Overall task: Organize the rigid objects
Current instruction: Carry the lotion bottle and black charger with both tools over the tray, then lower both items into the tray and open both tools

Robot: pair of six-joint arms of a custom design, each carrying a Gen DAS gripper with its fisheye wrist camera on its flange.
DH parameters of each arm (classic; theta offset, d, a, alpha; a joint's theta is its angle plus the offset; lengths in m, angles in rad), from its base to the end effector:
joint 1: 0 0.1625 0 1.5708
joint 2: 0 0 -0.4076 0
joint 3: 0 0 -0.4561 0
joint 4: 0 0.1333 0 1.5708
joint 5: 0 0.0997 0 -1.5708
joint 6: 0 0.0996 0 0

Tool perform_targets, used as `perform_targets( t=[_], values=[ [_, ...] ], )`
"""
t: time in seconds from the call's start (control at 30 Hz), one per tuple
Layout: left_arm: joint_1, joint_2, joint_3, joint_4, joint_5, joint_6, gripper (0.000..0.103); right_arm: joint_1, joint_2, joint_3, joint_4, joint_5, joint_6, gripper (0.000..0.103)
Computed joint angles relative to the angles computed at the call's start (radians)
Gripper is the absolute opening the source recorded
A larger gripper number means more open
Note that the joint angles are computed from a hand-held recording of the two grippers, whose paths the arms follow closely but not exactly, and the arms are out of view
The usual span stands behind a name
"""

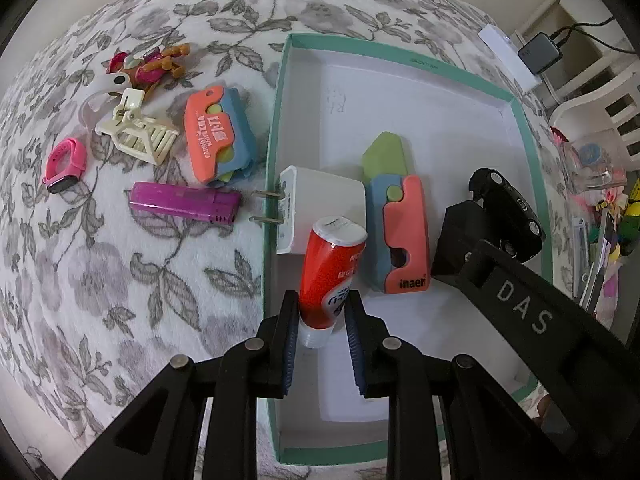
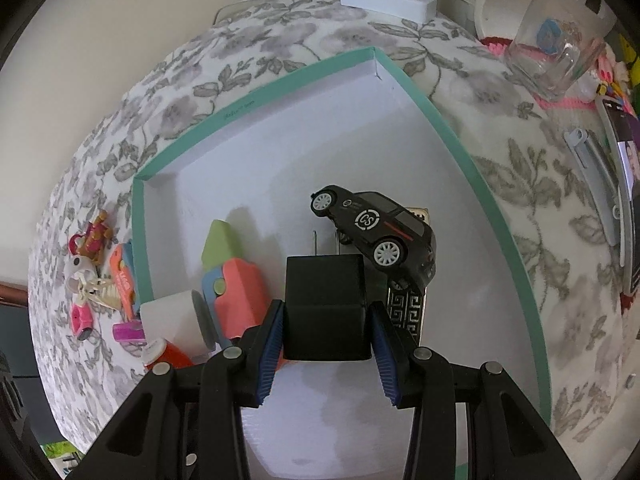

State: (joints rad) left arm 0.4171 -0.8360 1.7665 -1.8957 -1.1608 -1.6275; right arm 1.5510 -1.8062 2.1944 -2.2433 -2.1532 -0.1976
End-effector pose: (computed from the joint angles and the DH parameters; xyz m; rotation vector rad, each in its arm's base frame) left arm -0.4563 -0.3914 -0.0327 -0.4209 2.4226 -0.3645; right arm 0.0697 -0.4476 0.3343 0.1161 -2.5202 0.2766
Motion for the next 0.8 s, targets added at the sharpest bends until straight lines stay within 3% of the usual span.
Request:
perform_targets(
  t=[0.17,0.23,0.33,0.53,0.8],
  values=[
    [0.004,0.006,0.005,-0.020,-0.005,0.006,0.026,-0.003,0.002,0.000,0.002,0.001,0.002,0.046],
    [0.008,-0.001,0.019,-0.041,-0.010,0.001,0.038,-0.002,0.004,0.000,0.000,-0.004,0.002,0.046],
    [0.009,-0.010,0.037,-0.075,-0.007,0.002,0.046,0.001,0.007,-0.002,0.004,-0.015,0.008,0.047],
    [0.009,-0.023,0.046,-0.090,-0.003,0.005,0.052,0.012,-0.007,-0.009,0.007,-0.005,0.007,0.055],
    [-0.023,-0.057,0.038,-0.040,0.061,-0.023,0.058,0.061,-0.049,-0.002,-0.072,0.016,-0.029,0.055]
  ],
)
